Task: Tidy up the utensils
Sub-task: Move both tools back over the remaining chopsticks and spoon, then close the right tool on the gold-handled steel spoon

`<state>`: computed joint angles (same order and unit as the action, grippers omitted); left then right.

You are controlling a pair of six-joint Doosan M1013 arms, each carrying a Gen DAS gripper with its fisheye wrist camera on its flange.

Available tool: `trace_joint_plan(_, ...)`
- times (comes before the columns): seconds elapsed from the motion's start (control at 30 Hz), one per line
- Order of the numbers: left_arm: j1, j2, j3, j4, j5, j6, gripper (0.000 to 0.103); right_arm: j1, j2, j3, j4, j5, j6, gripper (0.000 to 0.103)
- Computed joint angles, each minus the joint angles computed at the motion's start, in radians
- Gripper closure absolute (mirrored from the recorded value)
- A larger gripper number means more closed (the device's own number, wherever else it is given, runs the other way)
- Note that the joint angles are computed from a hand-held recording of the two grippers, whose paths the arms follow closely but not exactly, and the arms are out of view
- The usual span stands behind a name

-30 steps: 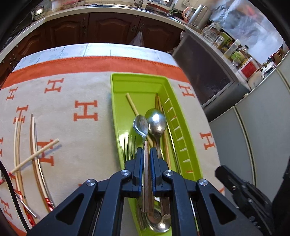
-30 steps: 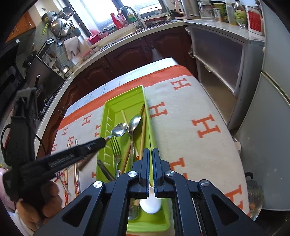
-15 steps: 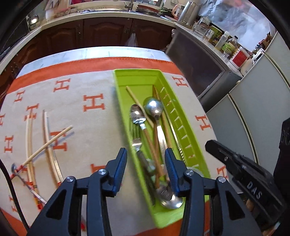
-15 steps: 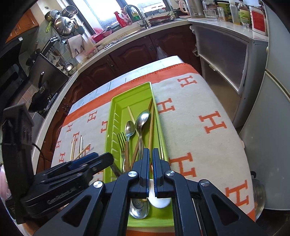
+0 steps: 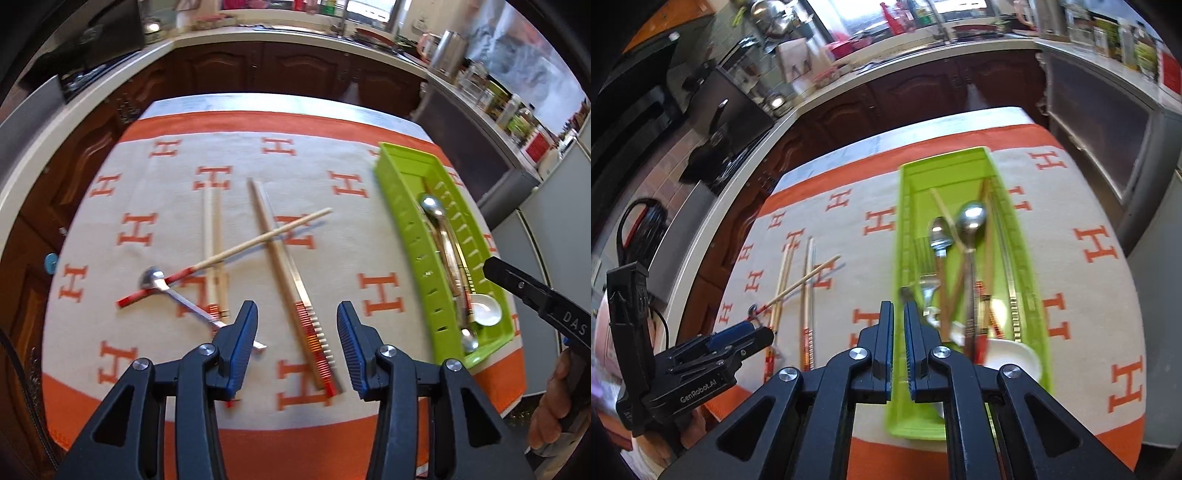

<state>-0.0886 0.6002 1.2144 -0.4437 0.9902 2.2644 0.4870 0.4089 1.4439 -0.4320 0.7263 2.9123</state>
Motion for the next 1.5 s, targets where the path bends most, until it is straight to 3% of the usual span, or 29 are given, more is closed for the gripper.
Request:
trace_joint_plan(0.27, 0.05, -0.003, 0.021, 0.021, -0.087, -0.014, 0.055, 0.041, 0.128, -0.211, 0.095, 0.061, -0.268, 0.093)
trace_joint_plan(0.43, 0.075, 0.013, 0.008, 0.028, -0.096, -0.037, 0.054, 0.048, 0.214, -0.342, 0.199, 0.085, -0.431, 0.093)
trace_joint_plan(0.83, 0.138, 0.08, -0.062, 0.073, -0.084, -0.15, 0.05, 0.057, 0.435, -0.663, 0.353, 0.267, -0.748, 0.084)
trace_joint_plan(1.07, 0.155, 0.118, -0.094, 0.098, -0.038, -0.193, 0.05, 0.054, 0.531, -0.808, 0.363, 0.351, -0.841, 0.084)
trace_joint_plan(1.33, 0.156, 0.121, -0.092, 0.078, -0.045, -0.171, 0.05, 0.047, 0.645, -0.994, 0.354, 0.487, -0.938, 0.084)
trace_joint_plan(1.5, 0.154, 0.128, -0.102, 0.085, -0.037, -0.178, 0.05, 0.052, 0.666, -1.027, 0.325, 0.506, -0.983, 0.084)
